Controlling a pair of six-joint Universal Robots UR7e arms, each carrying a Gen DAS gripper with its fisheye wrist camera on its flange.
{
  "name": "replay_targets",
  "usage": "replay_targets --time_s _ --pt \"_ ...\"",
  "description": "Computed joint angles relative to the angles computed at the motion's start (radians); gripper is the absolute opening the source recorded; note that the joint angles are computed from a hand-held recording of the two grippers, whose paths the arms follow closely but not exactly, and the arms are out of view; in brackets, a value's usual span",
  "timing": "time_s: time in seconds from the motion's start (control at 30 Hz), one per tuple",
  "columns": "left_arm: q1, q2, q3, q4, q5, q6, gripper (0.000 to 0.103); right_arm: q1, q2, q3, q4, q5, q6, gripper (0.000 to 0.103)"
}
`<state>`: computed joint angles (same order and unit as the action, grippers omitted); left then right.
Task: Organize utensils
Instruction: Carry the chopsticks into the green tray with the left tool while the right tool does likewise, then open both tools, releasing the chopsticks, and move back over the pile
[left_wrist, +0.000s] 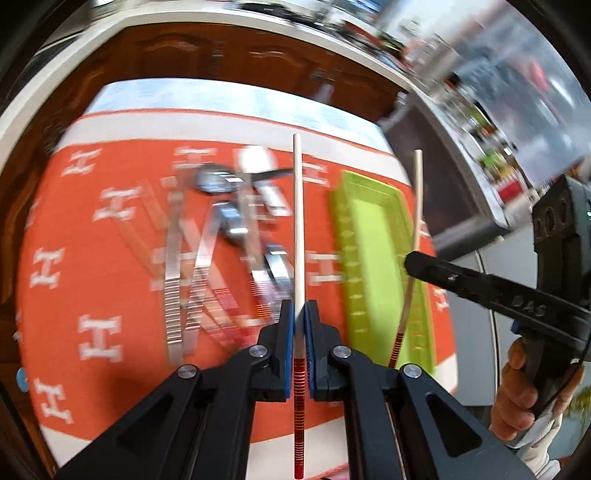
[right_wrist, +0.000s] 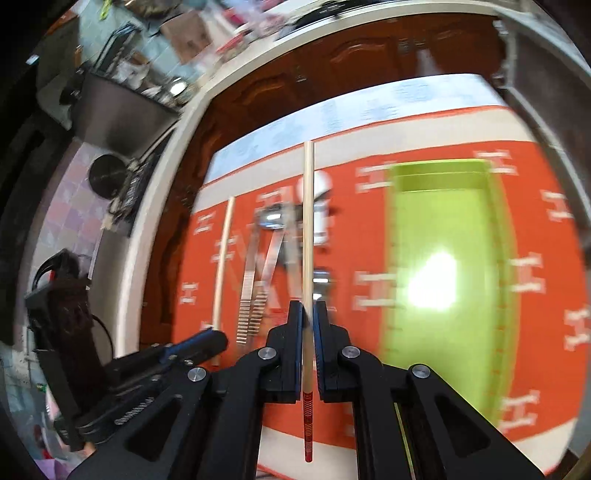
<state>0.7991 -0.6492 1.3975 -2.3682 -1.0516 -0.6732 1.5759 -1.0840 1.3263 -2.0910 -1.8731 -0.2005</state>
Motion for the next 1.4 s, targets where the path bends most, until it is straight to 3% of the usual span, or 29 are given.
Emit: replay_targets --time_s 0.3,0.4,0.57,0.7,0.77,0.83,0.9,0.97,1.13,1.23,1.4 --pt "-0.024 0.255 -0.331 0.097 -0.075 0.089 0.004 -0.086 -0.024 -0.037 0.029 -0.122 -0.043 0.006" --pt "-0.020 0.312 -0.402 0.139 -0.065 0.088 0.004 -0.106 -0.005 -0.037 0.002 -0.161 -0.060 0.006" --pt "-0.011 0.349 -0.441 0.175 -0.062 0.079 0.008 -0.120 0.021 -0.025 -0.082 -0.163 -0.093 0.006" --pt "-0.017 0.347 -0.428 0.159 -0.008 0.055 0.030 -0.106 0.064 -0.052 -0.120 -0.183 -0.096 0.007" --pt "-0.017 0.329 -0.399 0.139 0.011 0.050 0.039 -0.101 0.093 -0.086 -0.112 -0.184 -0.074 0.013" --pt "-0.021 0.311 -0.376 0.132 0.040 0.040 0.048 -0.102 0.091 -0.083 -0.130 -0.178 -0.069 0.034" --pt "-0.023 0.292 -0.350 0.129 0.061 0.035 0.064 -0.096 0.079 -0.056 -0.171 -0.195 -0.089 0.041" --pt "-0.027 0.272 -0.326 0.131 0.087 0.022 0.073 -0.093 0.064 -0.034 -0.178 -0.197 -0.102 0.041" --pt "-0.043 0.225 -0.275 0.182 0.174 -0.014 0.075 -0.085 0.015 0.042 -0.199 -0.175 -0.101 0.045" --pt "-0.047 0.194 -0.243 0.227 0.193 -0.057 0.087 -0.076 -0.020 0.099 -0.229 -0.147 -0.099 0.049" --pt "-0.061 0.134 -0.159 0.258 0.236 -0.114 0.087 -0.053 -0.067 0.178 -0.258 -0.113 -0.100 0.049"
